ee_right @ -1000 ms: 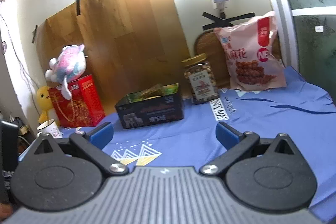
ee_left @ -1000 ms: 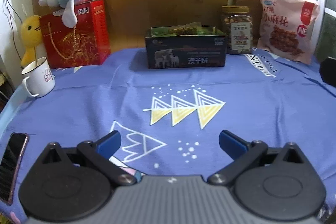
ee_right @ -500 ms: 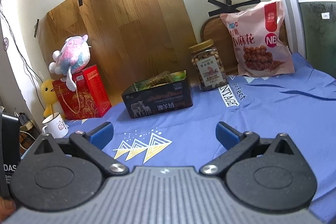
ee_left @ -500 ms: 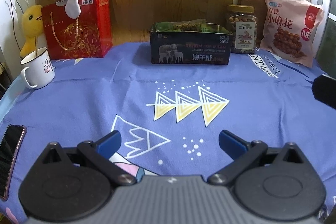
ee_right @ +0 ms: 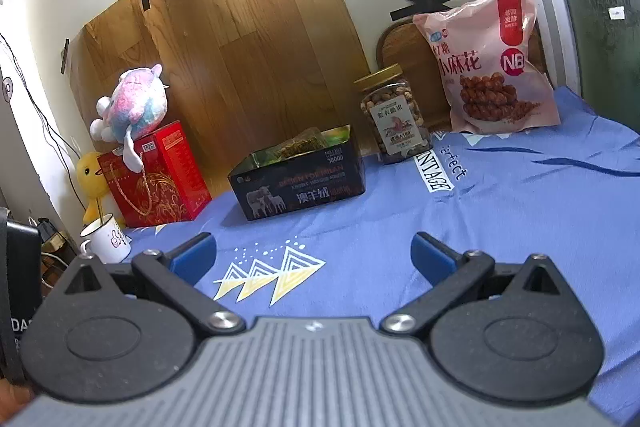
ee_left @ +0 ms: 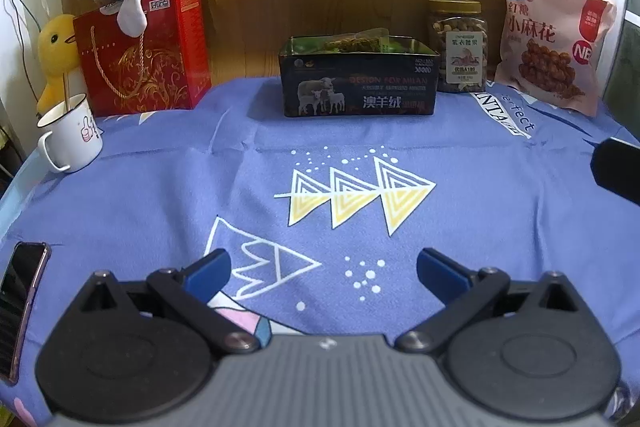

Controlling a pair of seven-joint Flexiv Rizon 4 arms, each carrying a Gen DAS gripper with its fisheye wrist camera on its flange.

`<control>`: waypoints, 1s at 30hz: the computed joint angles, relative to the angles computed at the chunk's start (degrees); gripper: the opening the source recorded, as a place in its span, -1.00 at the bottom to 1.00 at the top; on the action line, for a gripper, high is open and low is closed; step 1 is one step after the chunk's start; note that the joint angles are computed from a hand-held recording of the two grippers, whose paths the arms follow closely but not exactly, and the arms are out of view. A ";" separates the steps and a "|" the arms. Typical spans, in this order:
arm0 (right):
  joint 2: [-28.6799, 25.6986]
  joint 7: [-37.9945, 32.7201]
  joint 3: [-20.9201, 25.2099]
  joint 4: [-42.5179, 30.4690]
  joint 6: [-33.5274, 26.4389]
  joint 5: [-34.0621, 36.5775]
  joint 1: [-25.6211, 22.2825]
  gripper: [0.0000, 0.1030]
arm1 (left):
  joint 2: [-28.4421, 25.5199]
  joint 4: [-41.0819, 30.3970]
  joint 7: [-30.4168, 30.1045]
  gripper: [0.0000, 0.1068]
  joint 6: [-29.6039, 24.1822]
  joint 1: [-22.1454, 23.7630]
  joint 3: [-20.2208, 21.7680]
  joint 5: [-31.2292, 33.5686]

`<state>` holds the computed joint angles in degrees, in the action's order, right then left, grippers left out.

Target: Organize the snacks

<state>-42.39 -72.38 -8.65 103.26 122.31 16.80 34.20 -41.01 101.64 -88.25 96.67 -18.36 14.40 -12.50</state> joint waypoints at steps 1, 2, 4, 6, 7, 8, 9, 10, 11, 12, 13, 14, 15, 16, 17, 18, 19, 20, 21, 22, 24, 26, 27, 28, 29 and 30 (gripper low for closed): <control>0.00 0.10 0.22 0.03 0.02 -0.14 -0.26 1.00 | -0.07 -0.08 -0.04 0.92 -0.05 -0.20 0.21 0.01; 0.02 0.26 0.51 0.06 0.01 -0.33 -0.55 1.00 | -0.17 -0.22 -0.05 0.92 -0.11 -0.32 0.38 0.05; 0.02 0.64 1.06 0.12 -0.01 -0.77 -1.13 1.00 | -0.40 -0.49 -0.20 0.92 -0.24 -0.86 1.05 0.08; 0.02 0.95 1.27 0.23 -0.12 -1.01 -1.40 1.00 | -0.57 -0.71 -0.40 0.92 -0.51 -1.33 1.59 0.09; 0.03 1.14 1.40 0.29 -0.13 -1.12 -1.54 1.00 | -0.59 -0.71 -0.53 0.92 -0.58 -1.48 1.74 0.12; 0.05 1.34 1.49 0.34 -0.16 -1.17 -1.61 1.00 | -0.62 -0.77 -0.60 0.92 -0.66 -1.56 1.84 0.19; 0.08 1.57 1.69 0.40 -0.18 -1.36 -1.81 1.00 | -0.66 -0.82 -0.69 0.92 -0.76 -1.69 1.99 0.26; 0.11 1.79 1.87 0.46 -0.17 -1.59 -2.03 1.00 | -0.66 -0.88 -0.70 0.92 -0.82 -1.63 1.93 0.37; 0.10 1.98 2.05 0.48 -0.15 -1.89 -2.29 1.00 | -0.63 -0.90 -0.72 0.92 -0.88 -1.56 1.83 0.47; 0.09 2.12 2.11 0.49 -0.11 -2.08 -2.42 1.00 | -0.61 -0.92 -0.75 0.92 -0.90 -1.50 1.76 0.57; 0.09 2.22 2.12 0.51 -0.09 -2.22 -2.48 1.00 | -0.63 -0.96 -0.81 0.92 -0.94 -1.57 1.86 0.66; 0.10 2.29 2.10 0.53 -0.07 -2.32 -2.48 1.00 | -0.69 -1.05 -0.87 0.92 -0.99 -1.66 1.99 0.74; 0.09 2.33 1.91 0.55 -0.11 -2.17 -2.29 1.00 | -0.74 -1.09 -0.98 0.92 -1.00 -1.77 2.12 0.80; 0.09 2.38 1.88 0.56 -0.09 -2.21 -2.27 1.00 | -0.77 -1.12 -1.02 0.92 -1.05 -1.78 2.12 0.87; 0.10 2.46 1.93 0.59 -0.09 -2.31 -2.33 1.00 | -0.78 -1.18 -1.06 0.92 -1.13 -1.77 2.11 0.94; 0.11 2.49 1.85 0.61 -0.13 -2.30 -2.26 1.00 | -0.81 -1.18 -1.15 0.92 -1.16 -1.84 2.19 1.00; 0.14 2.54 1.81 0.65 -0.16 -2.26 -2.19 1.00 | -0.83 -1.23 -1.20 0.92 -1.26 -1.88 2.26 1.07; 0.18 2.60 1.85 0.67 -0.18 -2.36 -2.26 1.00 | -0.83 -1.24 -1.26 0.92 -1.27 -1.87 2.26 1.15; 0.20 2.67 1.92 0.68 -0.22 -2.50 -2.35 1.00 | -0.84 -1.24 -1.38 0.92 -1.28 -2.02 2.46 1.21; 0.22 2.71 1.92 0.68 -0.25 -2.59 -2.36 1.00 | -0.83 -1.24 -1.41 0.92 -1.20 -1.91 2.34 1.29; 0.24 2.78 2.00 0.71 -0.25 -2.81 -2.47 1.00 | -0.80 -1.27 -1.39 0.92 -1.26 -1.68 2.12 1.42; 0.25 2.89 2.17 0.71 -0.26 -3.09 -2.64 1.00 | -0.79 -1.38 -1.44 0.92 -1.42 -1.54 2.00 1.46; 0.24 2.94 2.33 0.68 -0.28 -3.38 -2.84 1.00 | -0.78 -1.39 -1.52 0.92 -1.45 -1.54 2.01 1.49; 0.22 2.98 2.42 0.67 -0.25 -3.58 -2.96 1.00 | -0.79 -1.41 -1.55 0.92 -1.45 -1.54 2.04 1.56; 0.21 3.03 2.46 0.68 -0.19 -3.65 -2.99 1.00 | -0.82 -1.45 -1.58 0.92 -1.42 -1.53 2.07 1.63; 0.19 3.07 2.47 0.69 -0.15 -3.67 -3.00 1.00 | -0.77 -1.43 -1.60 0.92 -1.39 -1.52 2.09 1.69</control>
